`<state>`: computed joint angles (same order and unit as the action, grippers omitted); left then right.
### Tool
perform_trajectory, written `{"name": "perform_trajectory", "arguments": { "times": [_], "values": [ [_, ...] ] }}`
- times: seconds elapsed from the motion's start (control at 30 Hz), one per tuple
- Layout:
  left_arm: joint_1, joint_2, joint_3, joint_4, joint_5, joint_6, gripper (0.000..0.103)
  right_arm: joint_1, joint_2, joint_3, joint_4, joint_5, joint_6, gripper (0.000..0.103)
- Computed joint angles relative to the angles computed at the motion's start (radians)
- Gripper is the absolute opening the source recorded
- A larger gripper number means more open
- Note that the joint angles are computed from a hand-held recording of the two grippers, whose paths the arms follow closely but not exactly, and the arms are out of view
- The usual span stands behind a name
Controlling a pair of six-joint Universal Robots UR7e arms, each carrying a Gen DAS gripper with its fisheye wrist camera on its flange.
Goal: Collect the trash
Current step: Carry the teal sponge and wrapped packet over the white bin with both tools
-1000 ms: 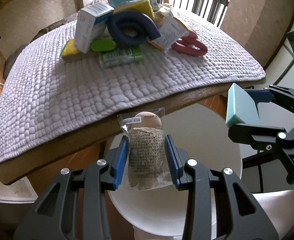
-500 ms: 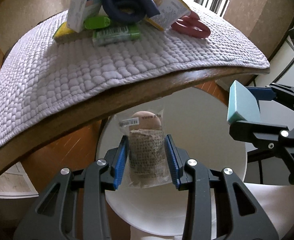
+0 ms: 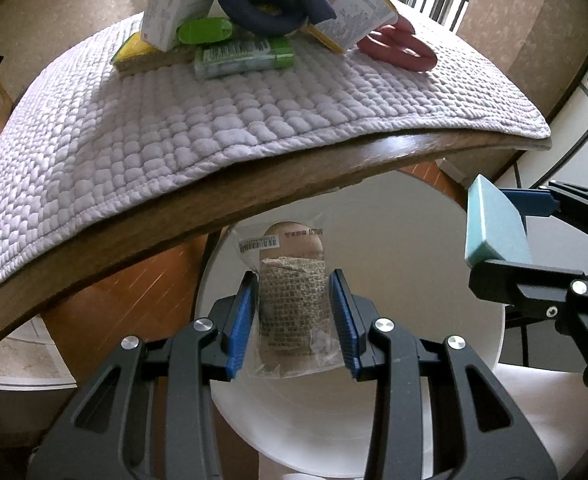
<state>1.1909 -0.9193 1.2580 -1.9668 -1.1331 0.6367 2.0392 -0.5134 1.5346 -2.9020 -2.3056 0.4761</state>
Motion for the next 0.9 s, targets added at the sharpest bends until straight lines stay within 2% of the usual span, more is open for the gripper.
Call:
{"name": "perform_trajectory", "arguments": {
  "times": [0.9],
  "values": [
    [0.005,0.026,0.026,-0.018,0.031,-0.008,0.040,-0.014,0.039,-0.037,0.022,0.013,0.012,0.091]
  ]
}}
